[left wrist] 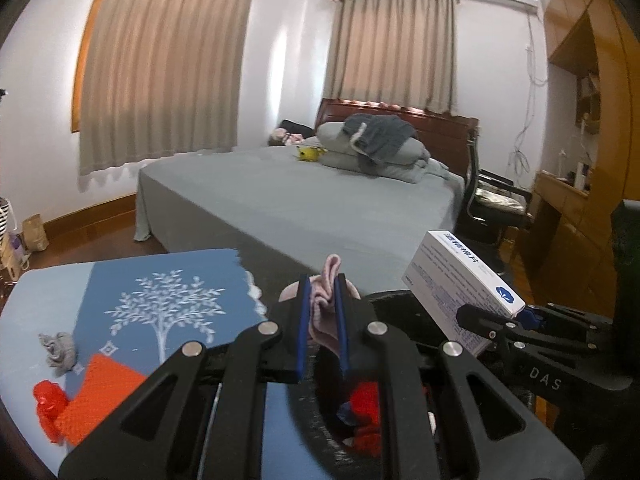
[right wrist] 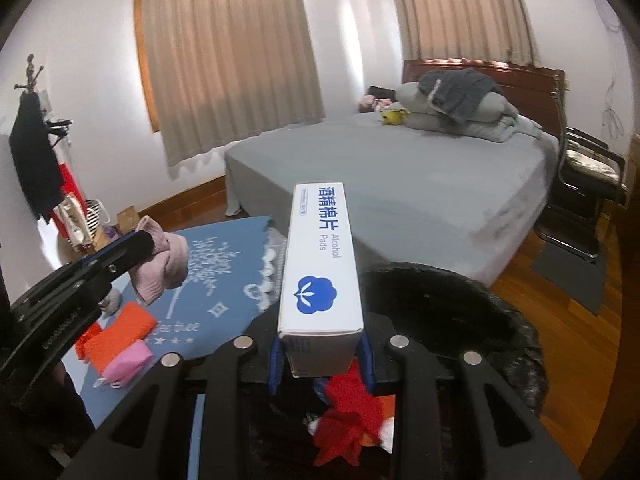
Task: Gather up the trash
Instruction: 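Carry the box and pink mask over the bin and open both tools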
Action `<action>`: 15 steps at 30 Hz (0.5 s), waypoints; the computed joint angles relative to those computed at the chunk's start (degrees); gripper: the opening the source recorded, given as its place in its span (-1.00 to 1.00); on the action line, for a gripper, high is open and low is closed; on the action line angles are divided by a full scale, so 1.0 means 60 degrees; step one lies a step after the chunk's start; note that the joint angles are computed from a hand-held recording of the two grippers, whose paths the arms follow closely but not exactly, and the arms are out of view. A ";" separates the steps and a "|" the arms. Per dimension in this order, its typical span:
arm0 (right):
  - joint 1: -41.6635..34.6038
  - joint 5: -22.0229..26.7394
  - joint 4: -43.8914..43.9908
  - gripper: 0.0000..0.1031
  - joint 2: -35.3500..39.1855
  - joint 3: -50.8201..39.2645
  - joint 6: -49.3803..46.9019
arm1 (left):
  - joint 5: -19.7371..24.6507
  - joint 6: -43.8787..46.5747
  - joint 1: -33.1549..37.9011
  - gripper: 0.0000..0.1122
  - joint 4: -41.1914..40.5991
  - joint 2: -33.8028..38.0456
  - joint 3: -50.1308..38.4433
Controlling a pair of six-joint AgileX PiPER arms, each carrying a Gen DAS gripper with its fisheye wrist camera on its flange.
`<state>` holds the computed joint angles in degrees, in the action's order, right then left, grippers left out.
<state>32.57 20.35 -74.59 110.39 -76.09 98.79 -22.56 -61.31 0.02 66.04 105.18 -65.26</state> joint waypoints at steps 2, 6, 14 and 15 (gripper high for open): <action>-0.0106 0.0025 -0.0264 -0.43 -0.0160 0.0309 0.0346 | 0.0053 -0.0063 -0.0192 -0.80 0.0034 0.0026 -0.0042; -0.0305 0.0023 -0.0755 -0.43 -0.0429 0.0886 0.0952 | 0.0213 -0.0018 -0.0717 -0.80 -0.0029 0.0269 -0.0221; -0.0783 -0.0128 -0.1328 -0.43 -0.0720 0.1690 0.1675 | 0.0447 -0.0385 -0.1386 -0.80 0.0390 0.0803 -0.0572; -0.0842 -0.0166 -0.1351 -0.43 -0.0738 0.1741 0.1703 | 0.0449 -0.0473 -0.1444 -0.80 0.0479 0.0896 -0.0630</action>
